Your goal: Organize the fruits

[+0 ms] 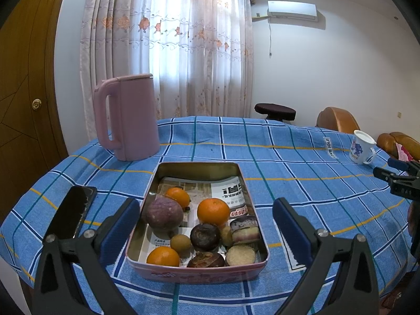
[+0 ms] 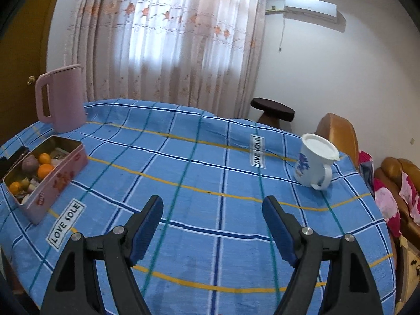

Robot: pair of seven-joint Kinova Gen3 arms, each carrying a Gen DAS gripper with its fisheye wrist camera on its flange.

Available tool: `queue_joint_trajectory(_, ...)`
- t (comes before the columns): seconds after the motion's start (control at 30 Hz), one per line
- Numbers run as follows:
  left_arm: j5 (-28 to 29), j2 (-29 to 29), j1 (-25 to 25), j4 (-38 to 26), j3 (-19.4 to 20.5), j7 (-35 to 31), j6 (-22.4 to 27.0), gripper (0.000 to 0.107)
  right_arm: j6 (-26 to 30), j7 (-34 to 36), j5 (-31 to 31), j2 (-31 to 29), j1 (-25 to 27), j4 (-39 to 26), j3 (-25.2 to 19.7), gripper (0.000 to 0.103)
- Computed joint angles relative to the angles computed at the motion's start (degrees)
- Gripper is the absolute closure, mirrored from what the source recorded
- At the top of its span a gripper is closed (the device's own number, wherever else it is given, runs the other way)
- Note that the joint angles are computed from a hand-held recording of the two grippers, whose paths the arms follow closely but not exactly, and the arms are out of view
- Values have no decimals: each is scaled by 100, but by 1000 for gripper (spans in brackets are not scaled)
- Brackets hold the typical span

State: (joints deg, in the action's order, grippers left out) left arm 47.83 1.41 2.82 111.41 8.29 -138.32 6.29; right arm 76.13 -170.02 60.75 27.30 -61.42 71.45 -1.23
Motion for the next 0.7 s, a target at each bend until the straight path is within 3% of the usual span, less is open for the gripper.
queue_joint_trajectory(0.7, 10, -15, 13, -20, -28, -75, 38, 4, -106, 69, 10, 134, -120, -96, 68, 22)
